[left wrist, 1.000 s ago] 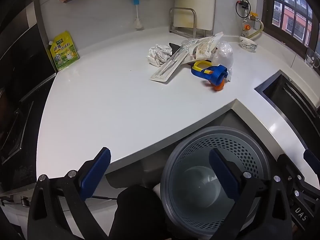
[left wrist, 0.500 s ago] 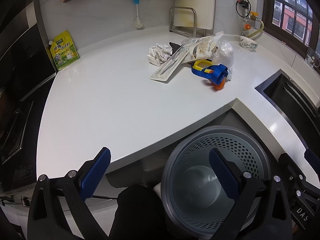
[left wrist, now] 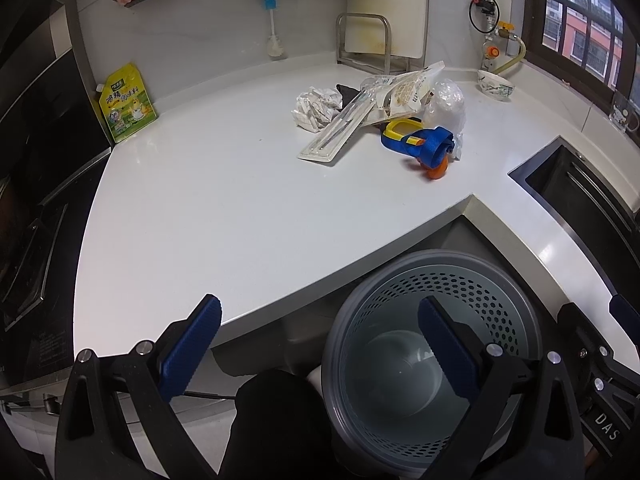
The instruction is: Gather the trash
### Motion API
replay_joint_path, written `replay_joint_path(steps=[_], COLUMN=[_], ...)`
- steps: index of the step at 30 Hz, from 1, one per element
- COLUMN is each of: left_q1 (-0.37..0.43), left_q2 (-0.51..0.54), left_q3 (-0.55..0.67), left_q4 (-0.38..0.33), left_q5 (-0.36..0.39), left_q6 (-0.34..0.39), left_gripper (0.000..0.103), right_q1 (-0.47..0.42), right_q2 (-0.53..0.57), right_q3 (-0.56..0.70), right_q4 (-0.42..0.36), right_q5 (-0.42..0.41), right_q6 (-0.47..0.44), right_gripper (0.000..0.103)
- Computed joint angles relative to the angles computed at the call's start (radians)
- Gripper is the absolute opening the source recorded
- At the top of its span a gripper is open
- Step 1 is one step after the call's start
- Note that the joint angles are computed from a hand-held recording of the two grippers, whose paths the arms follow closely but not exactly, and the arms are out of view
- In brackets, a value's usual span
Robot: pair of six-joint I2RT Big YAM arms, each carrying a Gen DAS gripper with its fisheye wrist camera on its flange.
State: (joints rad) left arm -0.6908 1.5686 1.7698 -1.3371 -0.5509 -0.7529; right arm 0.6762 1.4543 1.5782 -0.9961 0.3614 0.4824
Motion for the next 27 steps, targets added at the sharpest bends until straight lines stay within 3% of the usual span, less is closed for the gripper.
replay_joint_path(steps=[27], left_q1=[-0.002], left_q2=[0.002], left_q3=[0.002], left_q4=[-0.002], left_q5=[-0.007], left_q6=[0.0], left_gripper=[0.097], right_q1=[-0.003], right_q2=[0.004], right_q3=[0.003], right_q4=[0.0], right_q5=[-0.013], right_q6=[0.002], right_gripper=[0.089])
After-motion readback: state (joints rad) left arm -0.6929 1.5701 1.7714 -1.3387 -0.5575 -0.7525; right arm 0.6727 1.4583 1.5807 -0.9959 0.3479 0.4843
